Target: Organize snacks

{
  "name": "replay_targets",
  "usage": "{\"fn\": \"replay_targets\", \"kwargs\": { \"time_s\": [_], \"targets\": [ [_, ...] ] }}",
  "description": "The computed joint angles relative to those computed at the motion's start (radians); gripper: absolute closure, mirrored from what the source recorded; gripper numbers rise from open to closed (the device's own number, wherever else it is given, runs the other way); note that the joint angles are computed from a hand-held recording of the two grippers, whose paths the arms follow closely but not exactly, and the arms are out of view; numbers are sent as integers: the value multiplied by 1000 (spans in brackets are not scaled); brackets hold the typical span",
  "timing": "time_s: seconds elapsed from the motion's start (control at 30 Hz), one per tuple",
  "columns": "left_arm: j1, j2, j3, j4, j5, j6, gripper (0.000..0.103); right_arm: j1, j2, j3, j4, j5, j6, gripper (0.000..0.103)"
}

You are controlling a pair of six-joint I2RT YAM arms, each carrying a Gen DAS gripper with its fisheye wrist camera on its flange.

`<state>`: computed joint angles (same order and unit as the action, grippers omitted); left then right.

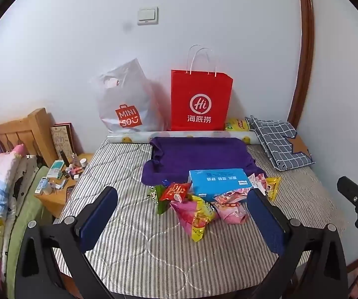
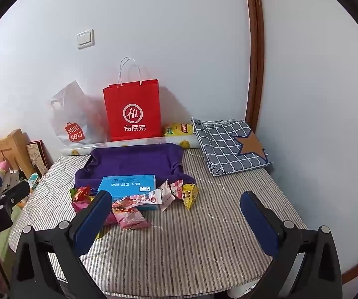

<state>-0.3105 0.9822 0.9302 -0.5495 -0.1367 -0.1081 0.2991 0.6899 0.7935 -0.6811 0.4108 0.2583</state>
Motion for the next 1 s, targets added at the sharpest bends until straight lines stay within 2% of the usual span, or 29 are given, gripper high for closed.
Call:
{"fn": "replay_targets", "kwargs": {
  "time_s": [0.13, 0.47, 1.0],
  "targets": [
    [19, 14, 12, -12, 18, -1, 1, 1, -11, -5, 3, 2, 2, 0],
    [-1, 6, -12, -4, -19, -3, 1, 11, -10, -6, -1, 8, 10, 0],
    [11, 18, 8, -24, 11, -8, 1, 40, 6, 5, -3, 22, 20, 0]
  ]
}}
